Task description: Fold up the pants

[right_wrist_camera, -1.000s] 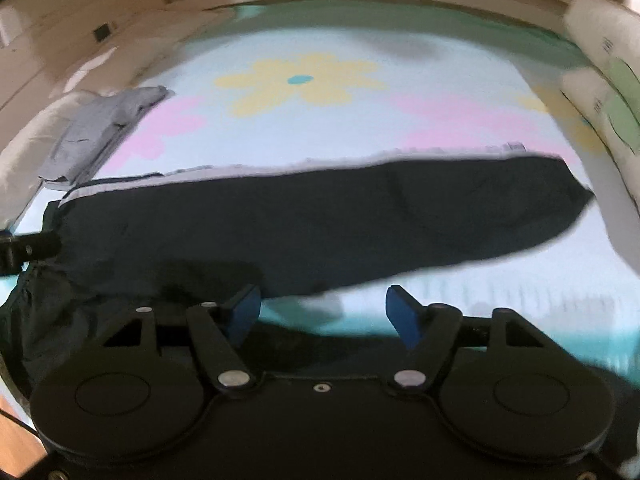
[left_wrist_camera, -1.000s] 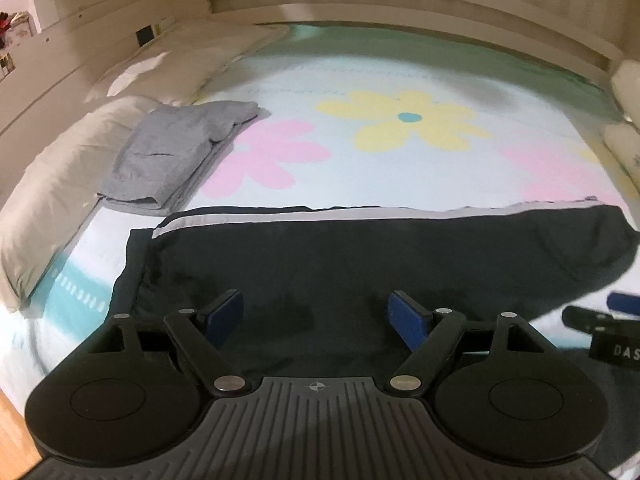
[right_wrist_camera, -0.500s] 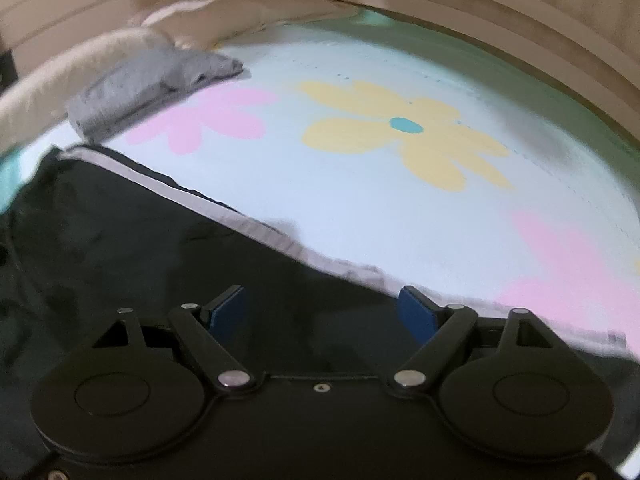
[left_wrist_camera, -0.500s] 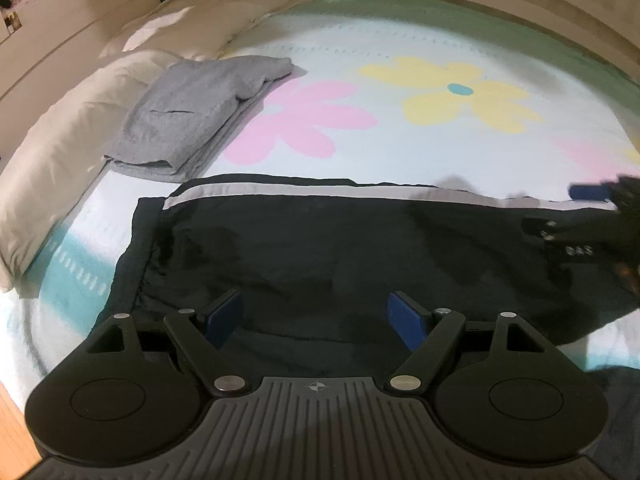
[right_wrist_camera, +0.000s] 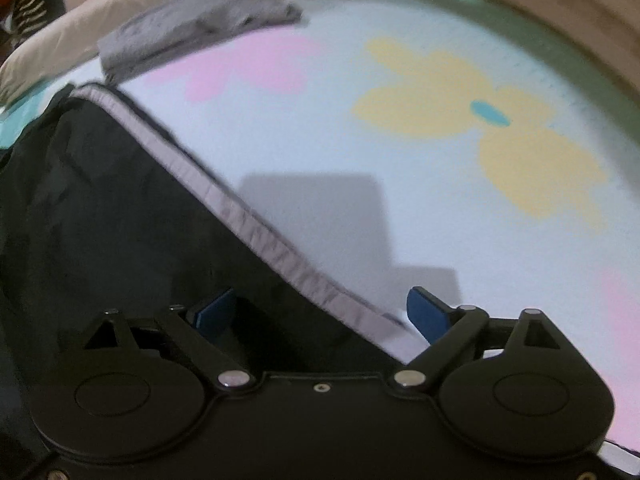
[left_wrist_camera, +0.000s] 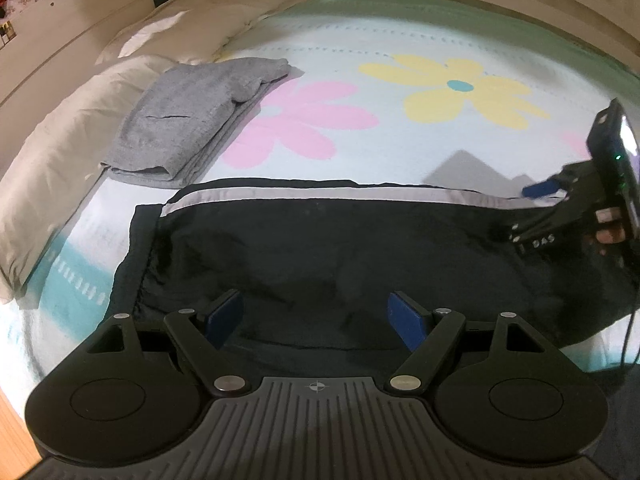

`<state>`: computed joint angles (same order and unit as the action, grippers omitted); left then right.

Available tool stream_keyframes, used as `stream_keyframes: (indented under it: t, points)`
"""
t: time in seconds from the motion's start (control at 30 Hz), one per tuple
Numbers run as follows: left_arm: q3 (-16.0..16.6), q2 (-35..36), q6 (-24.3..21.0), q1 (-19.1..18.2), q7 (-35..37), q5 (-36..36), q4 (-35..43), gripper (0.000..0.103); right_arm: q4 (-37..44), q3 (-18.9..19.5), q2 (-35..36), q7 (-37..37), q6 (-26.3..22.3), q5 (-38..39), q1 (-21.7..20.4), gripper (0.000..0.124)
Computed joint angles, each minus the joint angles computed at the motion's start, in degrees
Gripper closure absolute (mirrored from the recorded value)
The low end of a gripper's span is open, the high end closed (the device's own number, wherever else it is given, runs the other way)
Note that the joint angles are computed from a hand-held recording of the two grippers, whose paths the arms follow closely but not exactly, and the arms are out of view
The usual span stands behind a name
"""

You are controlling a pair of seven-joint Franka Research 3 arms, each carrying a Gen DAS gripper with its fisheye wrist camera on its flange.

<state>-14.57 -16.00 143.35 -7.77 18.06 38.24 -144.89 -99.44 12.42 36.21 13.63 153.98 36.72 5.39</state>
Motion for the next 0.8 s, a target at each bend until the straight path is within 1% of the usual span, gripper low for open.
stream_keyframes:
  t: [0.03,0.07,0.1,0.13,0.17,0.2,0.23,0.3,0.33,0.43,0.5,0.57,0.67,0.73,0.8]
  points:
    - [0.0,0.1,0.1,0.0,0.0,0.0,0.0,0.025,0.6,-1.2,0.4,1.2,-1.5,-1.8,0.9,0.04]
    - [0.1,0.1,0.1,0.0,0.0,-0.1,0.1,0.025,0.4,-0.7,0.4,0.5,-1.4,-1.5,0.5,0.048]
    - [0.1,0.2,0.3,0.1,-0.1,0.0,0.1,0.025,0.1,0.3,0.2,-0.6,-1.2,-0.3,-0.5,0.063]
    - [0.0,0.3,0.2,0.1,-0.3,0.1,0.2,0.025,0.1,0.7,0.1,-0.9,-2.0,0.4,-1.1,0.073]
    - [0.0,0.4,0.2,0.2,-0.5,0.2,0.4,0.025,-0.2,0.8,-0.4,-1.0,-2.3,1.1,-1.4,0.112]
    - [-0.1,0.6,0.2,0.1,-0.7,0.3,0.5,0.025,-0.1,0.7,-0.8,-0.8,-3.5,1.4,-1.6,0.116]
    - [-0.1,0.6,0.4,0.1,-0.9,0.5,0.6,0.025,-0.4,0.6,-1.4,-0.7,-4.5,1.8,-1.9,0.116]
    - [-0.1,0.5,0.9,0.2,-1.4,0.9,0.5,0.025,-4.5,2.6,-4.3,-6.7,-1.5,5.6,-3.6,0.116]
    - [-0.2,0.6,1.1,0.2,-1.9,1.1,0.6,0.025,-6.4,3.3,-5.7,-9.4,-1.0,7.7,-4.4,0.116]
    - [0.0,0.8,2.5,0.3,-3.0,0.9,0.8,0.025,-12.9,6.0,-11.0,-20.1,0.8,17.6,-7.7,0.116]
    - [0.1,1.0,4.0,0.4,-3.9,0.8,1.0,0.024,-18.1,7.6,-15.4,-29.0,1.7,25.4,-9.8,0.116]
    - [0.0,1.5,5.4,0.7,-5.0,1.2,1.4,0.024,-23.4,8.4,-20.0,-37.6,2.2,33.1,-10.9,0.116]
    - [0.0,3.1,7.3,1.0,-6.5,1.9,2.3,0.024,-30.4,8.1,-25.7,-48.9,1.9,43.1,-10.8,0.116]
    - [0.7,4.7,8.8,0.8,-5.2,0.6,3.1,0.024,-34.4,7.5,-28.8,-55.7,2.0,48.7,-9.8,0.117]
    - [1.2,6.5,9.4,0.5,-3.9,-1.0,3.9,0.024,-36.1,7.2,-29.6,-61.6,3.9,54.3,-7.6,0.117]
